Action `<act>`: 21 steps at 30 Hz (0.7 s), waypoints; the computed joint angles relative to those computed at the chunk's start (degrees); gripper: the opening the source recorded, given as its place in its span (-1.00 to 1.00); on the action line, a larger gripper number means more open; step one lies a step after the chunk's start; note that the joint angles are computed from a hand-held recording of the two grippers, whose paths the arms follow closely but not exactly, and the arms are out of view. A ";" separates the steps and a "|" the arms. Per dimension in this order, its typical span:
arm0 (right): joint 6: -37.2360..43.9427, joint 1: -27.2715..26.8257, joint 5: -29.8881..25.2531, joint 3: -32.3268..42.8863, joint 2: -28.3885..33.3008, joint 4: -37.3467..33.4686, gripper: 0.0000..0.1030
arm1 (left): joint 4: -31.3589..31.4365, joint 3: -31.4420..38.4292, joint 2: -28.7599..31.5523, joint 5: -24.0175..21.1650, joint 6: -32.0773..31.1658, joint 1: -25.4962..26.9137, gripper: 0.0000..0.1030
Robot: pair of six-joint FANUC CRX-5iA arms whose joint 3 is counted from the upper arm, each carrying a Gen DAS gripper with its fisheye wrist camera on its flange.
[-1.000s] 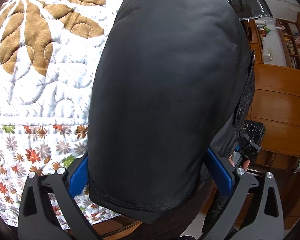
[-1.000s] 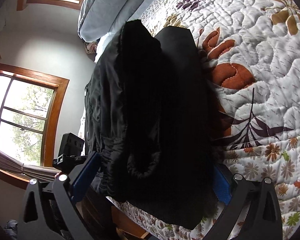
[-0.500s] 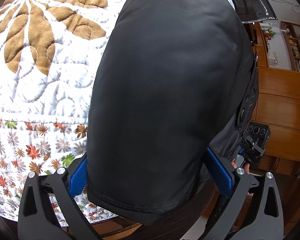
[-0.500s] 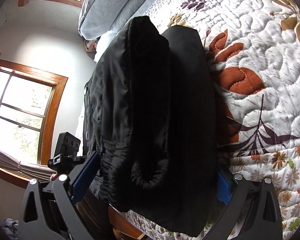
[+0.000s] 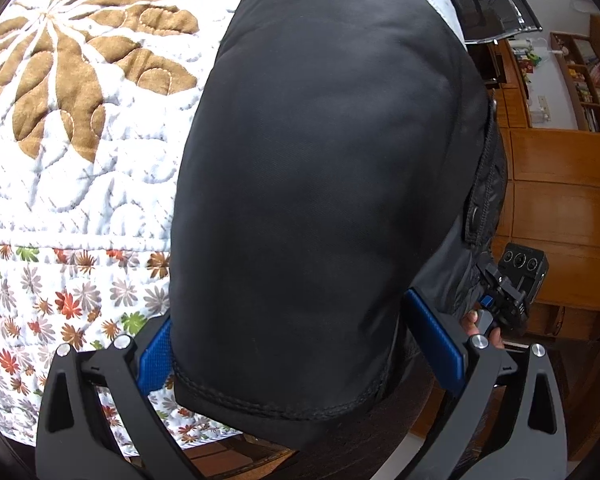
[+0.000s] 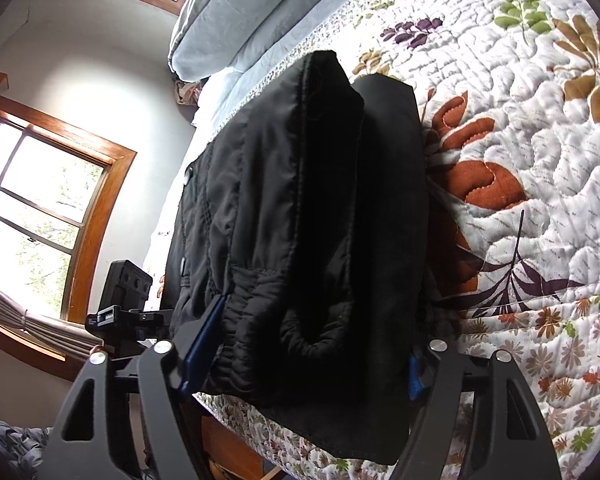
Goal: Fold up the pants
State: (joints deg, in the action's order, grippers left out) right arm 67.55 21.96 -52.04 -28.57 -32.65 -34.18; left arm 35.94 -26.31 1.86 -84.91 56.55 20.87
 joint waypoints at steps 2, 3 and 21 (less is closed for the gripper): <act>-0.75 0.95 0.54 -0.14 -0.66 1.13 0.37 | 0.71 -0.70 -0.62 0.63 -1.07 -0.15 0.95; -1.07 1.40 0.90 -0.15 -0.87 1.48 0.36 | 1.13 -1.18 -0.89 1.01 -1.60 -0.05 0.95; 2.33 6.00 4.55 6.23 8.19 1.18 0.34 | 4.05 -3.11 -3.05 4.42 -5.87 7.54 0.94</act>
State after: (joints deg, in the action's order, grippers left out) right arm 69.89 27.97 -47.48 -22.34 -24.46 -33.00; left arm 39.99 -29.42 -1.19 -80.50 50.67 28.41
